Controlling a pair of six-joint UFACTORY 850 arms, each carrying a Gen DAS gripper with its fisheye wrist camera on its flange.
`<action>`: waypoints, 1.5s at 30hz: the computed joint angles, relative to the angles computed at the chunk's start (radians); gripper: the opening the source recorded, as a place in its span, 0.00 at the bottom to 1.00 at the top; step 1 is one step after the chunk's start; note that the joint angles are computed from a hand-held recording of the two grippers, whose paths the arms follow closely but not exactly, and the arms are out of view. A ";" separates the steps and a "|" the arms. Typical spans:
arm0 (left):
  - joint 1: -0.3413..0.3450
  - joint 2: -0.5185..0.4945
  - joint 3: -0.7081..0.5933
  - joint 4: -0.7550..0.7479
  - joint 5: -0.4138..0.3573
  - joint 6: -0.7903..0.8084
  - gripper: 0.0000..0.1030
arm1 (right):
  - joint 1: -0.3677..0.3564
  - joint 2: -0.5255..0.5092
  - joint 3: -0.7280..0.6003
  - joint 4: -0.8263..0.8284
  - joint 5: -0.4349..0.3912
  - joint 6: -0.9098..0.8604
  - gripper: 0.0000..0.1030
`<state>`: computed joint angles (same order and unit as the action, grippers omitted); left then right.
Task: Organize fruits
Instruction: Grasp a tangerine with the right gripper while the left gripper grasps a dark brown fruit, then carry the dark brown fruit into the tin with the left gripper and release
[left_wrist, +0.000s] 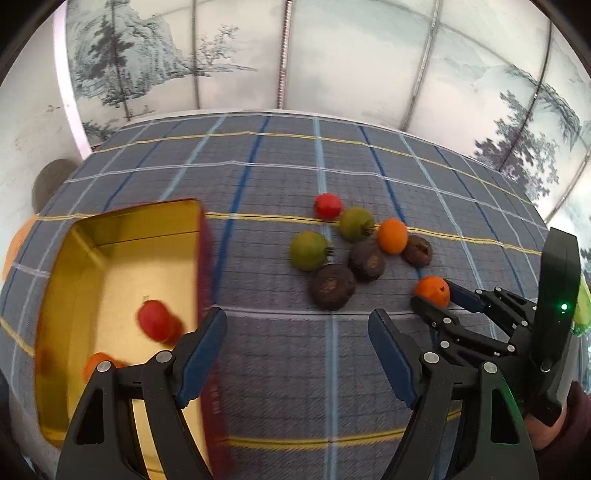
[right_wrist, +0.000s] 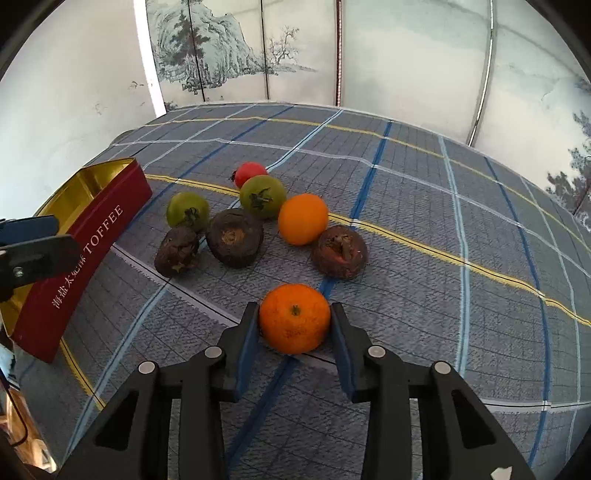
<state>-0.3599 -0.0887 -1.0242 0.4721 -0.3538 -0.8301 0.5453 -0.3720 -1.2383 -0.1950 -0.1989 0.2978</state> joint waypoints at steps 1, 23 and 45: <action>-0.006 -0.013 -0.010 0.008 -0.005 -0.006 0.77 | -0.003 0.004 0.006 -0.034 0.006 0.039 0.33; 0.013 -0.218 -0.152 -0.164 0.013 0.135 0.50 | -0.089 0.036 0.048 -0.245 -0.027 0.304 0.35; -0.027 -0.018 -0.008 0.108 0.007 -0.130 0.37 | -0.084 0.035 0.046 -0.286 -0.038 0.339 0.36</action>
